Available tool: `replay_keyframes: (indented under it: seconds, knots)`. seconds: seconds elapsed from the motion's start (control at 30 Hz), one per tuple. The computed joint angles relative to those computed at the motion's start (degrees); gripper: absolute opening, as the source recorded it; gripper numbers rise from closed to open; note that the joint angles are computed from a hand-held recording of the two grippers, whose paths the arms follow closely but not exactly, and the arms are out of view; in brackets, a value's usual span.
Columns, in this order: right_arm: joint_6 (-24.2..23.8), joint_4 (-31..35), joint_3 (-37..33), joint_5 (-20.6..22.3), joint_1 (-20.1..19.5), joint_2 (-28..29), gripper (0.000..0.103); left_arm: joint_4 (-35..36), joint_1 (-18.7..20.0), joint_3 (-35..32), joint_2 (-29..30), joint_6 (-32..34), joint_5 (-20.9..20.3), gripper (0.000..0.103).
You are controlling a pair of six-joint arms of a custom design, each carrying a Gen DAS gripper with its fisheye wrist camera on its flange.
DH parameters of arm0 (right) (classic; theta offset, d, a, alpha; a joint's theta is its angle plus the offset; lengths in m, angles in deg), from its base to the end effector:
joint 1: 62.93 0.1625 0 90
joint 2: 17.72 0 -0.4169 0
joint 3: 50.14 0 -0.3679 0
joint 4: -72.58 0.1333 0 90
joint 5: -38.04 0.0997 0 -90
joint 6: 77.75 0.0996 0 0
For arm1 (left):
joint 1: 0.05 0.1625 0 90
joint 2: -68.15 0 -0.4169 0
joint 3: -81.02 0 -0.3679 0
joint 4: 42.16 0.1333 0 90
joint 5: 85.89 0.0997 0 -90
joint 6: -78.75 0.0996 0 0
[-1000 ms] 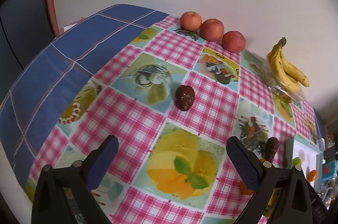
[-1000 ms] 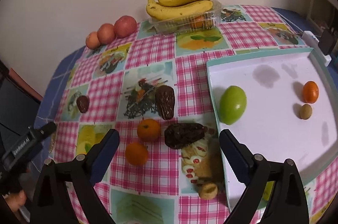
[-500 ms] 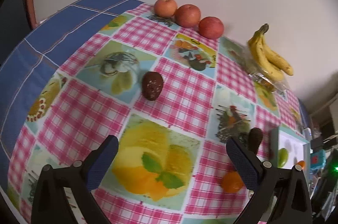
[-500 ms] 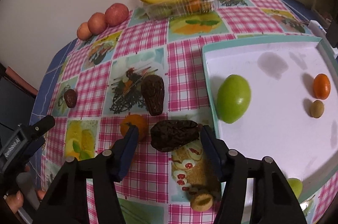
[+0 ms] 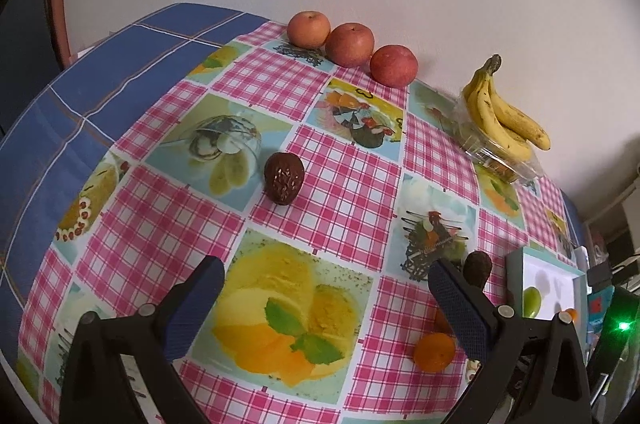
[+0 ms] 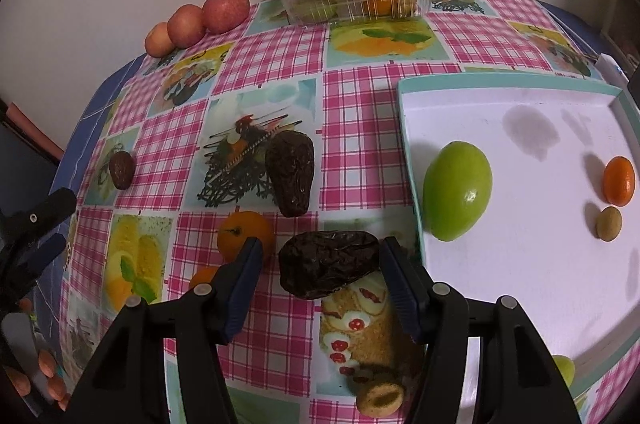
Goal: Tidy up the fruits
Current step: 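Grasp a tangerine with the left tool while the right holds the date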
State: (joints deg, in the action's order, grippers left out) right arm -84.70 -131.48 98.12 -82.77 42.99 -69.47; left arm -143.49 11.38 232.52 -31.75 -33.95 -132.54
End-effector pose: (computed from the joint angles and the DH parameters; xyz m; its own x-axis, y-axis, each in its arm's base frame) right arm 0.1716 -0.3017 0.0729 -0.8303 -0.1974 0.5213 -0.3647 0.8996 -0.2402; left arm -0.1424 -0.2346 0.1652 -0.8022 -0.4485 -0.3942 -0.0203 0.6803 -0.7326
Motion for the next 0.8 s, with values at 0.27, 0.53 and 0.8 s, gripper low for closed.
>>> replay_keyframes:
  seconds: [0.27, 0.53, 0.8]
  knots:
    - [-2.62, -0.14, -0.39, -3.23, 1.29, 1.34, 0.055, -4.57, 1.08, -0.24, 2.96, 2.51, -1.65, 0.102]
    - [-4.18, -1.24, 0.17, -2.49, 0.94, 1.45, 0.055, -11.59, 2.54, -0.26, 7.7, 6.42, -3.12, 0.102]
    - [-4.46, -0.48, 1.35, 0.68, -0.46, -0.81, 0.054, -15.44, 2.82, 0.27, 9.25, 6.17, -3.7, 0.102]
